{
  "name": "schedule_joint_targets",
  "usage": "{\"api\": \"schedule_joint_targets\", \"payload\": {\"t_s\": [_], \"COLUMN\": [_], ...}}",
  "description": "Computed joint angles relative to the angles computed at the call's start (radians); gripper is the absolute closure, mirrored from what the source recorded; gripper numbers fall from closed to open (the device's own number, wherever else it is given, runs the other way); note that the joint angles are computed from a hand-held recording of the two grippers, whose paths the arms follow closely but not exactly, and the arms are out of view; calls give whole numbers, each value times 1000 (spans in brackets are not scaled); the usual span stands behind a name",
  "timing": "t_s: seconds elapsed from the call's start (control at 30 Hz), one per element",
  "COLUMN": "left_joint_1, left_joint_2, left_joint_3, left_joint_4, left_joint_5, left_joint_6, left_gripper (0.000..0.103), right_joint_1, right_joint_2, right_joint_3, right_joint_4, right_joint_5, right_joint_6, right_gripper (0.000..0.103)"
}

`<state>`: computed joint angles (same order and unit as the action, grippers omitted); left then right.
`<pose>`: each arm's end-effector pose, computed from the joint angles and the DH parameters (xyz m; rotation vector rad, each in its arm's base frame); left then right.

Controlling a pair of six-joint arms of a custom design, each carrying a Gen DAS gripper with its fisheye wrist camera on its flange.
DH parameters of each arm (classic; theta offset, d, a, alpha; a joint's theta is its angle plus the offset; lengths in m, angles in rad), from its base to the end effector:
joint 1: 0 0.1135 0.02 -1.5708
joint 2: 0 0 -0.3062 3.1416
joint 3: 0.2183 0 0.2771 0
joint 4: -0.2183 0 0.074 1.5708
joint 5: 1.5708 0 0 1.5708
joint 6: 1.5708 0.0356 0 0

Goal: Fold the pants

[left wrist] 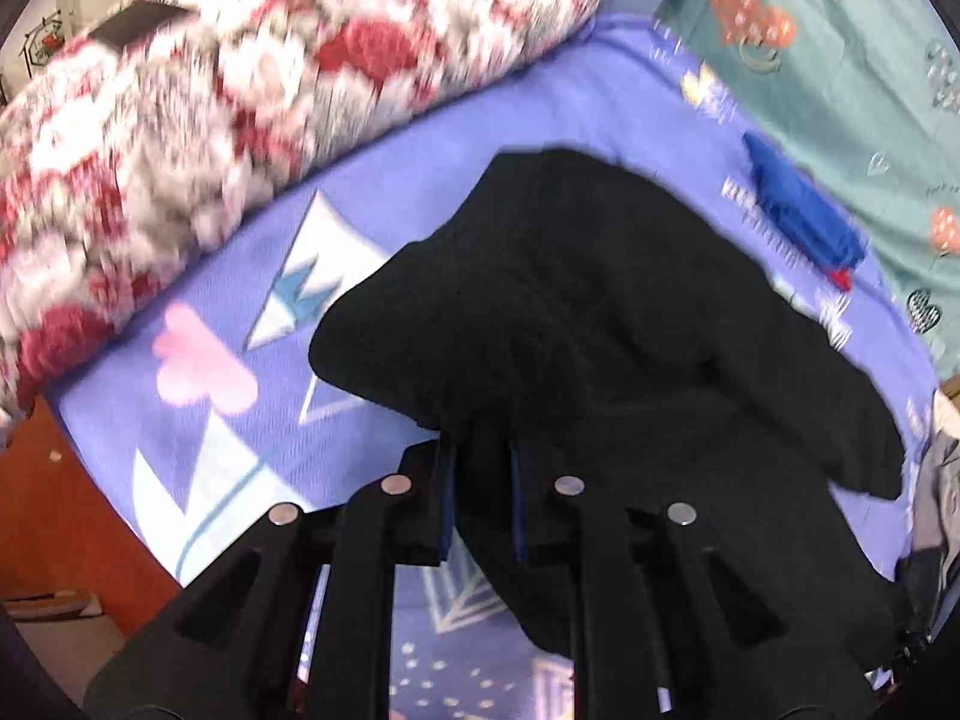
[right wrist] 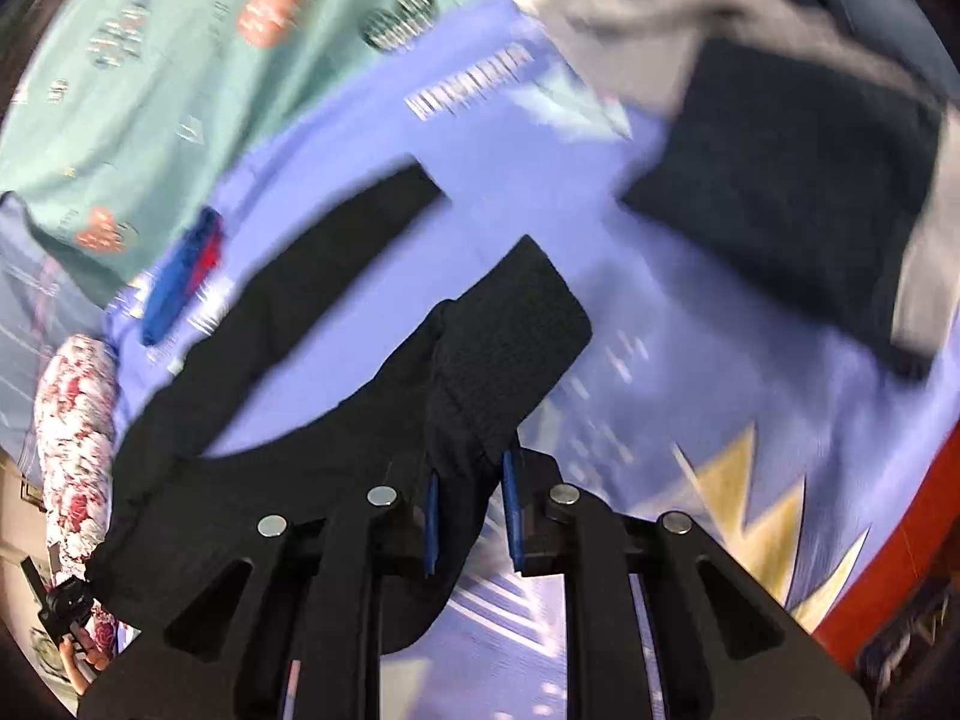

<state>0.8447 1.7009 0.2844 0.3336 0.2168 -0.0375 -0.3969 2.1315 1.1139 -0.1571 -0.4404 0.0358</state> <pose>0.1462 0.1531 0.0629 -1.0505 2.3907 -0.0061 0.3905 -0.1472 0.0762 0.4502 2.5999 0.4854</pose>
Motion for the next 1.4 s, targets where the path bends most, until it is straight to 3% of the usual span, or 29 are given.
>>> {"api": "schedule_joint_targets", "payload": {"t_s": [0.07,0.17,0.2,0.23,0.27,0.33,0.4,0.5,0.6,0.73,0.83,0.87,0.93,1.03,1.1,1.13,1.2,1.27,1.4], "left_joint_1": [19,30,45,58,65,51,21,-53,-160,-224,-203,-187,-165,-214,-253,-280,-308,-317,-296], "left_joint_2": [79,98,83,54,19,-45,-89,-71,35,204,249,238,188,113,83,77,93,121,162], "left_joint_3": [10,15,10,-4,-29,-72,-86,-76,-27,27,69,77,86,116,146,171,227,281,332], "left_joint_4": [36,47,45,55,90,147,154,143,152,203,179,161,117,49,34,24,-6,-51,-105], "left_joint_5": [-7,-100,-101,-116,-140,-201,-214,-194,-219,-335,-418,-402,-328,-301,-312,-347,-385,-393,-321], "left_joint_6": [10,4,14,19,19,20,34,17,-16,-9,-44,-50,-54,-52,-40,-32,-14,-13,-23], "left_gripper": [83,67,59,35,27,27,25,22,21,18,18,18,18,16,10,8,7,7,7], "right_joint_1": [-9,14,21,25,33,52,78,140,200,211,214,199,189,246,274,284,297,313,316], "right_joint_2": [32,48,27,4,-28,-89,-123,-88,-13,59,49,48,38,43,62,75,116,166,372], "right_joint_3": [3,7,-11,-32,-63,-123,-153,-114,-77,-62,-84,-75,-55,-7,64,105,194,291,638], "right_joint_4": [-9,-19,3,29,77,182,232,166,114,131,210,202,163,121,95,79,60,38,-158], "right_joint_5": [13,139,167,201,233,273,238,154,141,230,438,412,255,173,142,137,121,135,202], "right_joint_6": [-5,-22,-28,-28,-26,-25,-42,-118,-140,-132,-81,-69,-57,-73,-44,-23,25,82,140], "right_gripper": [82,56,46,44,44,42,42,43,46,50,50,50,48,41,38,32,25,24,24]}}
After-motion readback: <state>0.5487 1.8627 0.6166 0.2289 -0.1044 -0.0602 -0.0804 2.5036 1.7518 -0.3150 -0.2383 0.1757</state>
